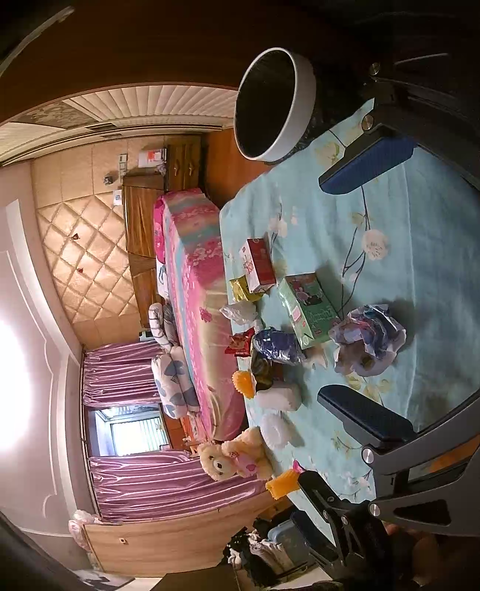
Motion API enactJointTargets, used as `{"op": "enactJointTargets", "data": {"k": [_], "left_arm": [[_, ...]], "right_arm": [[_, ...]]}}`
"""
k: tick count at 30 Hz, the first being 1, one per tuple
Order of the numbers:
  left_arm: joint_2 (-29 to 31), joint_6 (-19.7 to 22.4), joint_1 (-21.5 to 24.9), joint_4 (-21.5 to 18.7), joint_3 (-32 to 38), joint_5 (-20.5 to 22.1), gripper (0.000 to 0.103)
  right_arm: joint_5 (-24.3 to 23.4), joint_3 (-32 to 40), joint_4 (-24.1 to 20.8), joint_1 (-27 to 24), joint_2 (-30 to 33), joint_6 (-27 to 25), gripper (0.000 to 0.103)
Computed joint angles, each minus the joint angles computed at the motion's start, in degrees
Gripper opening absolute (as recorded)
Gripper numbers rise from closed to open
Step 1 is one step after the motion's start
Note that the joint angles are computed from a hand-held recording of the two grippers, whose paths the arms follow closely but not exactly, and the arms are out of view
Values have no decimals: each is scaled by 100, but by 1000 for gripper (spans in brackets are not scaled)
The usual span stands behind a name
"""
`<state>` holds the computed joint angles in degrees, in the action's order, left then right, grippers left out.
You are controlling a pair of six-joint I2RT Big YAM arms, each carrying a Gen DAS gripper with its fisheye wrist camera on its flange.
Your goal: Collect trash
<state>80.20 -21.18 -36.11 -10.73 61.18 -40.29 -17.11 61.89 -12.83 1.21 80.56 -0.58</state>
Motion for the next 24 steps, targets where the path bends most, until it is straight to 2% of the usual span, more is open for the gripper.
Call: {"op": "enactJointTargets", "data": {"k": [24], "left_arm": [[16,-2,-11,-13,-3,2,102]], "right_arm": [[-86,55,-81,5,85,26,103]]}}
